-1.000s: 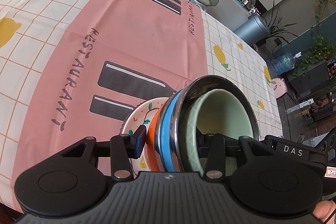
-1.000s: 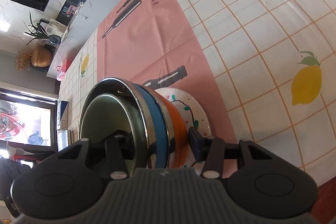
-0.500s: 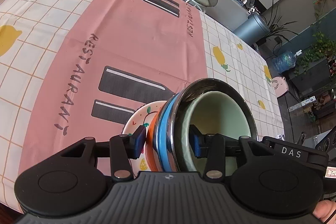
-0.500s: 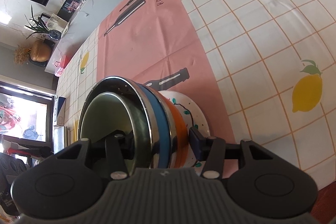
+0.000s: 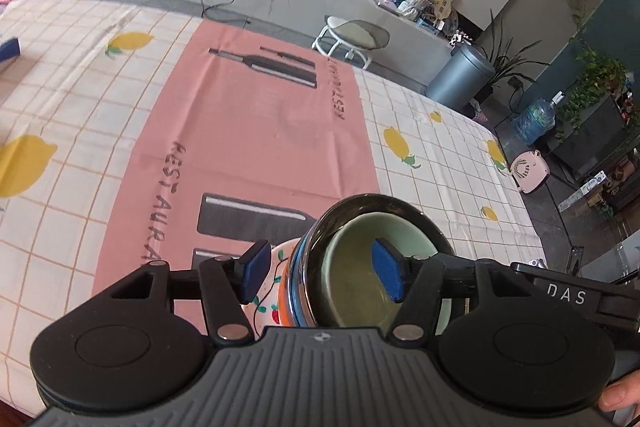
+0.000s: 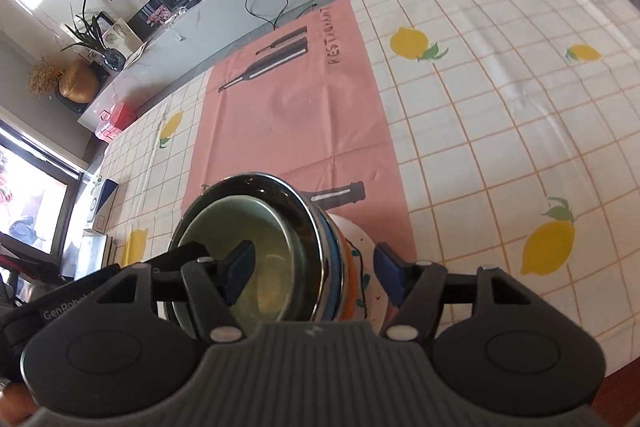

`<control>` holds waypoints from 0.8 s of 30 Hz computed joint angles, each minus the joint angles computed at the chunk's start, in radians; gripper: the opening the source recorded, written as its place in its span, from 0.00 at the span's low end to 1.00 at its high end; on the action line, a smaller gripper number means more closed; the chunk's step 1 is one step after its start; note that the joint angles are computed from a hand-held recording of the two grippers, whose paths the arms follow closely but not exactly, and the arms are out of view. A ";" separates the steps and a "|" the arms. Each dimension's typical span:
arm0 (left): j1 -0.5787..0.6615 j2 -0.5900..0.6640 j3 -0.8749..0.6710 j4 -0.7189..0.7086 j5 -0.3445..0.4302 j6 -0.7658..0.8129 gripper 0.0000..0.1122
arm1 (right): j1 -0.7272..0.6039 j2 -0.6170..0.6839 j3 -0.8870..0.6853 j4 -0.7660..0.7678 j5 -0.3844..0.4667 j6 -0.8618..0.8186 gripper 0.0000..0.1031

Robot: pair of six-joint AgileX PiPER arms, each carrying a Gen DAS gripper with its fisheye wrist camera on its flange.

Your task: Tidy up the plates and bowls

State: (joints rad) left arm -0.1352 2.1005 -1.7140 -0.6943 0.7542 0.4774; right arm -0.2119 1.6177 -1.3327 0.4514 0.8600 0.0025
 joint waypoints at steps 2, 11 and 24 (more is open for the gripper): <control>0.000 -0.052 0.064 -0.038 -0.055 0.089 0.61 | 0.030 -0.041 0.012 -0.067 -0.039 0.007 0.66; 0.031 -0.287 0.359 -0.392 -0.213 0.636 0.61 | 0.109 -0.271 0.163 -0.099 -0.224 -0.120 0.83; 0.042 -0.504 0.665 -0.622 -0.327 1.080 0.70 | 0.338 -0.534 0.380 -0.553 -0.306 0.308 0.86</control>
State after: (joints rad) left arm -0.0934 1.5968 -1.0495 -1.3161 0.4271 1.5573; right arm 0.1262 1.0834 -0.9526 -0.1018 0.5544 0.3109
